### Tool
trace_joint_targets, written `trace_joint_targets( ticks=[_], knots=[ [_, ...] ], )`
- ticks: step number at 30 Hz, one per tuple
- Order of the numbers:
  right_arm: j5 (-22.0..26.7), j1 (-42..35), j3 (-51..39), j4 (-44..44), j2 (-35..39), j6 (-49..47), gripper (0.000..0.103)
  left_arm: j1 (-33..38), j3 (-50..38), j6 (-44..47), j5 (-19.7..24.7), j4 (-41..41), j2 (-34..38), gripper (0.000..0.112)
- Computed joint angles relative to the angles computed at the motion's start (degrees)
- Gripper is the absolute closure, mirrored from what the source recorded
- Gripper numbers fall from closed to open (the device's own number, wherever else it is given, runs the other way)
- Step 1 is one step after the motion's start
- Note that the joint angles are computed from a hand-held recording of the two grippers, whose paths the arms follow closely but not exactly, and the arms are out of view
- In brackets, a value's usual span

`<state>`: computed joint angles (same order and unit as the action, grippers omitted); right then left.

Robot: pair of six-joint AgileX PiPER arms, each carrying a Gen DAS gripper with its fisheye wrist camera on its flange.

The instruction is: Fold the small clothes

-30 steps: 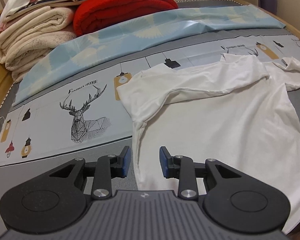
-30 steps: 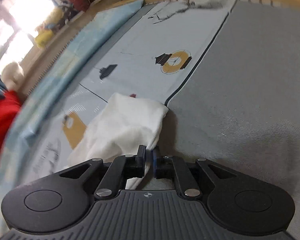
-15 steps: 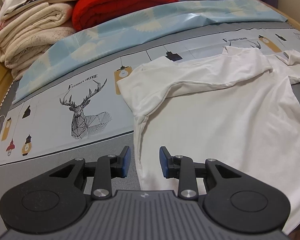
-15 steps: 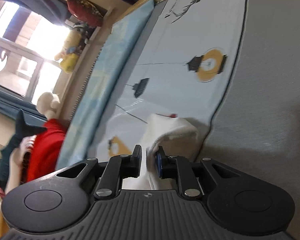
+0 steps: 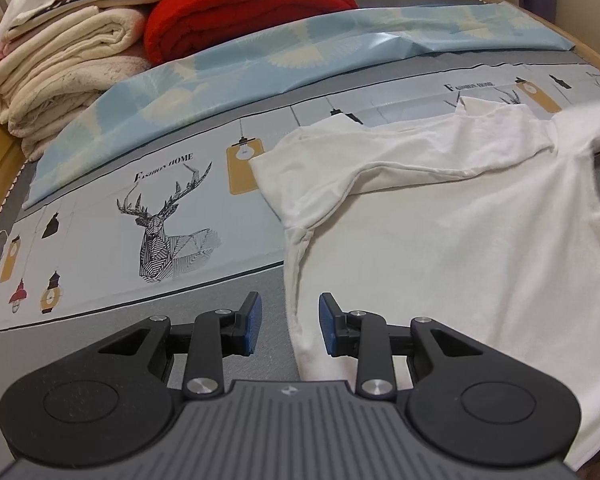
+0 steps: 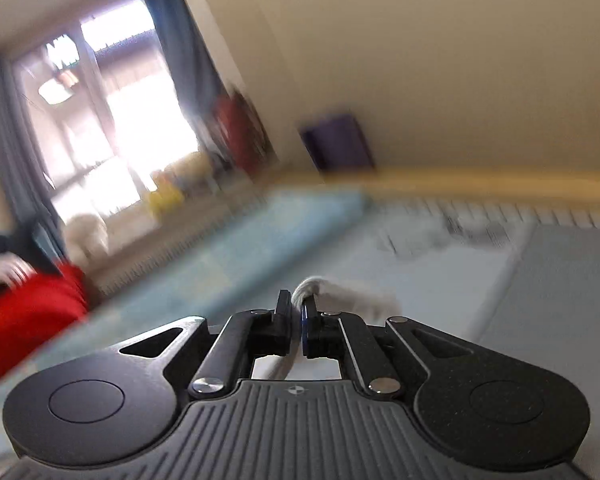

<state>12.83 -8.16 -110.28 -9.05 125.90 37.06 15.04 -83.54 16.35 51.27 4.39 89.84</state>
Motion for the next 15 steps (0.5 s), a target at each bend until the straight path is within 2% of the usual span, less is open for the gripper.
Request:
trace_joint_targets(
  ticks=[1,3,4,5,8,10,12,15],
  knots=[
    [5.7,-0.6,-2.5,4.3,2.2,-2.7,0.094,-0.1,0.1,0.1,-0.1,-0.2,-0.1,0.078],
    [17.2,-3.3,-8.5,15.8,6.3,-5.2,0.094,-0.3,0.3,0.6,-0.1,-0.4,-0.4,0.078],
    [20.8,-5.1,-10.4,20.6,8.0,-5.9,0.094,-0.3,0.5,0.8,-0.2,-0.3,-0.4,0.078],
    [22.1,-6.5,-10.8,23.2,8.8,-5.5,0.094,-0.2,0.6,0.8,-0.3,-0.1,-0.5,0.078],
    [19.5,-9.1,-8.7,25.9,8.8,-3.0,0.093,0.5,0.6,0.6,-0.1,0.2,-0.2,0.078],
    [17.1,-11.4,-7.0,34.3,9.0,-7.5,0.089,0.9,0.4,0.5,0.1,0.2,0.1,0.078],
    [17.5,-13.3,-8.5,42.1,10.7,-12.1,0.083,0.8,0.6,0.5,0.2,0.6,0.1,0.078],
    [18.2,-14.5,-11.9,46.2,13.2,-14.6,0.082,0.4,1.0,0.6,0.3,1.4,0.2,0.078]
  ],
)
